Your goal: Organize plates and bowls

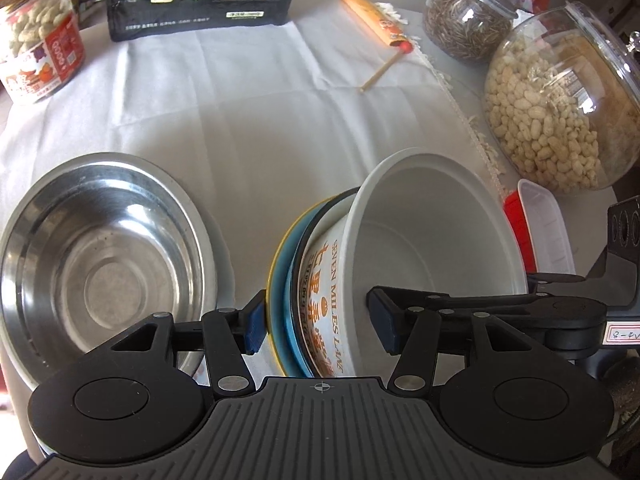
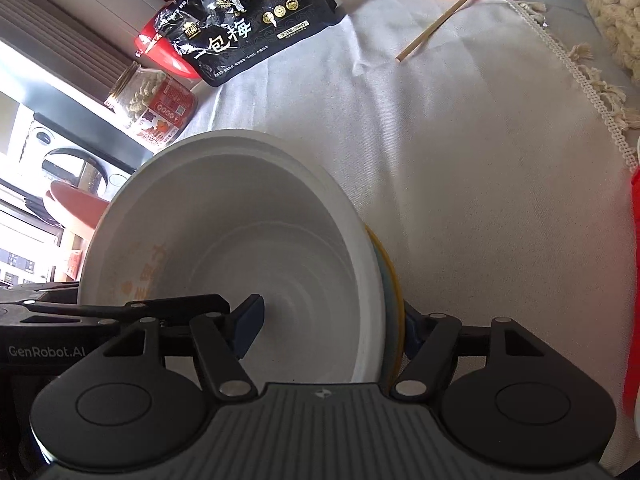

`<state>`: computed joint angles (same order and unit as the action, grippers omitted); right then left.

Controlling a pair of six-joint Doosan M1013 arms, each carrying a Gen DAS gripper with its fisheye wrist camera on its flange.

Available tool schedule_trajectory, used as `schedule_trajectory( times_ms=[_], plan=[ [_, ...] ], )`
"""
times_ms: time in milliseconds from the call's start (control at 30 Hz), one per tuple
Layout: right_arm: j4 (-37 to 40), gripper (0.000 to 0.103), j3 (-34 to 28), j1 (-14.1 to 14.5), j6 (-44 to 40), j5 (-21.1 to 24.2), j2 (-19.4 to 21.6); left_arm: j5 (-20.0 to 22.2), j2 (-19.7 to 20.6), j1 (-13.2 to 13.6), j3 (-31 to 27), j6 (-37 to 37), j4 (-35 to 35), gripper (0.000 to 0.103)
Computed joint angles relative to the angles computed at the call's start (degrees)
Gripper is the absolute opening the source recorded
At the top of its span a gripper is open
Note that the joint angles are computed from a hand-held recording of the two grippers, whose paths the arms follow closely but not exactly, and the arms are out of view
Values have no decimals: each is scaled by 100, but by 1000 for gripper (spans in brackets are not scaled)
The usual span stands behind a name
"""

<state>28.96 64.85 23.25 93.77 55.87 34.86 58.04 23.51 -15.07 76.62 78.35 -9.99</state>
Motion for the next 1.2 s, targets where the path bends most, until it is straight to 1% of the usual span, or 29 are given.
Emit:
schedule_trajectory(
  times_ms=[133,267,333,500,533,567,667,800,867,1000,1167,1200],
  plan=[
    [55,67,-42,0,48,94,39,-96,-35,81,118,87,-193,57],
    [-45,67,-145,46,52,195,96,-76,-47,200,238,107,-452,56],
    [-83,67,-177,63,1,197,109,-186,-83,217,310,134,-513,55],
    [82,66,-198,14,-62,300,143,-243,-97,148,311,-31,-314,57],
    [183,64,-163,-4,-132,286,130,-241,-97,129,301,-28,-268,57],
    [261,59,-154,-16,-213,311,125,-249,-102,103,297,-58,-215,58],
    [255,59,-85,-42,-215,305,75,-253,-74,79,259,-18,-297,60],
    [284,60,51,-93,-223,197,-7,-272,-43,89,269,51,-501,60],
    [343,59,59,-111,-249,213,-6,-235,-39,73,253,39,-424,60],
    [163,59,22,-74,-172,237,-1,-164,-23,52,219,-16,-323,58],
    [452,58,72,-148,-300,307,2,-236,-37,46,269,-2,-375,60],
    [542,56,85,-164,-381,332,1,-239,-49,35,279,-17,-345,60]
  ],
)
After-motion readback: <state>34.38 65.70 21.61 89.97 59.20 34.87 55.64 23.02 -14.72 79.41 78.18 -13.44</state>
